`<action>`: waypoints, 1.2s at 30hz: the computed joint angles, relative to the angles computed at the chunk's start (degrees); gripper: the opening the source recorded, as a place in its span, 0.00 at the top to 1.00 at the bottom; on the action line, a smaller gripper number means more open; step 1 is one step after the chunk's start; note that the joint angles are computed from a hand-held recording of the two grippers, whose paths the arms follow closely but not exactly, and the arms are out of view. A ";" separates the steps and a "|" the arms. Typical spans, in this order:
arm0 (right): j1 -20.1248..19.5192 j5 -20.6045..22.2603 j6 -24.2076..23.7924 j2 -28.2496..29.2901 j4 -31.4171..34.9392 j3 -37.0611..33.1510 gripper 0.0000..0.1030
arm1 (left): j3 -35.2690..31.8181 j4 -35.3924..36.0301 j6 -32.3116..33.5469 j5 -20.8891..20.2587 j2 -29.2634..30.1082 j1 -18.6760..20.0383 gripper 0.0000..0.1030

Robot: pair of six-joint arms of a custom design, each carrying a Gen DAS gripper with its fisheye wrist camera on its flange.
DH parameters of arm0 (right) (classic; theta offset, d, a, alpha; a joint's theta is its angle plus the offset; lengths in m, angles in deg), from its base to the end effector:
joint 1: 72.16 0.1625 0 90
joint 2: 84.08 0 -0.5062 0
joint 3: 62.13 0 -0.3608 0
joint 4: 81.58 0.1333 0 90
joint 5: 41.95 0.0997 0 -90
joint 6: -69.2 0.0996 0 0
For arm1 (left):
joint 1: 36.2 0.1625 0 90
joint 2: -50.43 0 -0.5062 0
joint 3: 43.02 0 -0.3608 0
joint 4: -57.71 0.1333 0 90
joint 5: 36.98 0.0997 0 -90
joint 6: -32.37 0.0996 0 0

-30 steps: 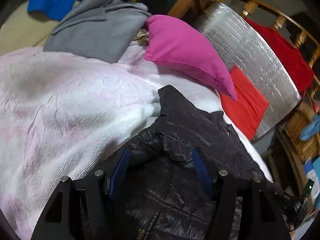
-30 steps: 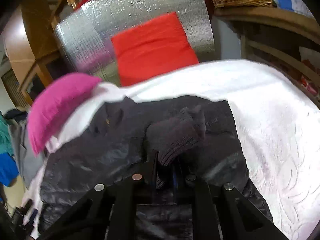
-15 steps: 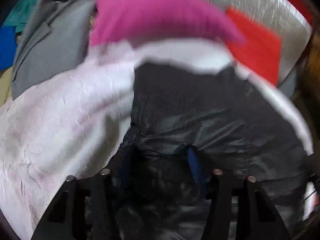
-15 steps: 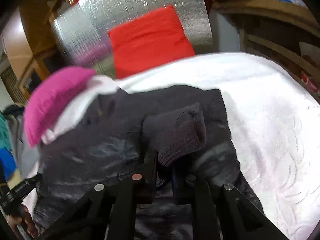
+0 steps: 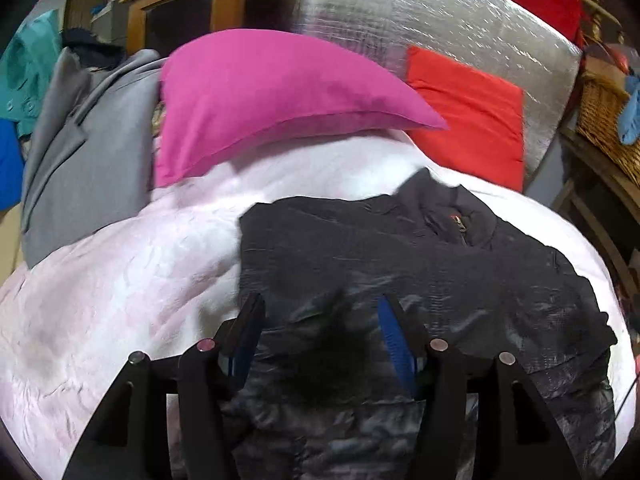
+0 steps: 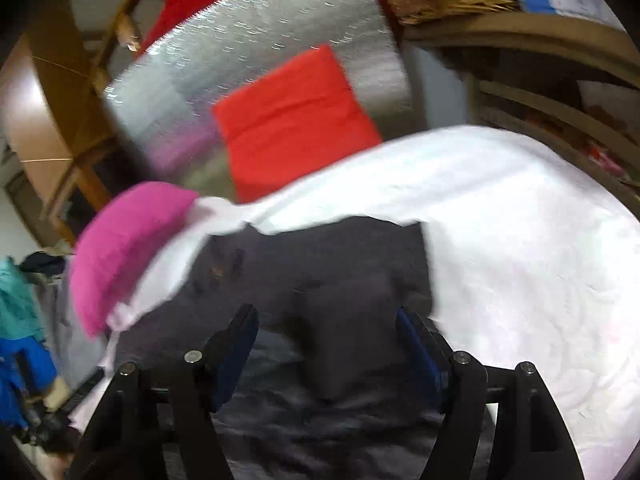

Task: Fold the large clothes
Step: 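Grip the jacket hem with both tools and smooth it flat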

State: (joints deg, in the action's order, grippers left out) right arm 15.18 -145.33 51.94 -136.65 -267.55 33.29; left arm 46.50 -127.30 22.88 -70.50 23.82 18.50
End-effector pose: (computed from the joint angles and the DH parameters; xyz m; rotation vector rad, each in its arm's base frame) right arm 0.0772 -0.7139 0.3407 0.1730 -2.5095 1.1854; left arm -0.2456 -0.7213 0.0744 0.1612 2.2374 -1.0433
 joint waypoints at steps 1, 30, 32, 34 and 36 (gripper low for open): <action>0.49 1.20 -0.70 0.77 2.79 -1.34 0.27 | -1.03 1.19 0.34 -0.09 0.60 0.06 0.42; -3.12 -3.89 3.39 3.47 20.91 -11.34 0.36 | -4.35 14.43 -6.90 -8.29 -3.45 8.00 0.30; -2.50 -6.70 2.16 3.91 20.24 -11.70 0.48 | -5.27 15.44 -6.94 -7.87 -2.94 8.13 0.32; -2.46 -7.57 1.68 3.75 18.32 -11.26 0.49 | -5.66 15.70 -6.14 -7.89 -2.67 7.97 0.39; -2.13 -9.96 0.68 4.56 16.32 -11.48 0.49 | -6.10 16.24 -5.80 -7.55 -2.42 7.68 0.40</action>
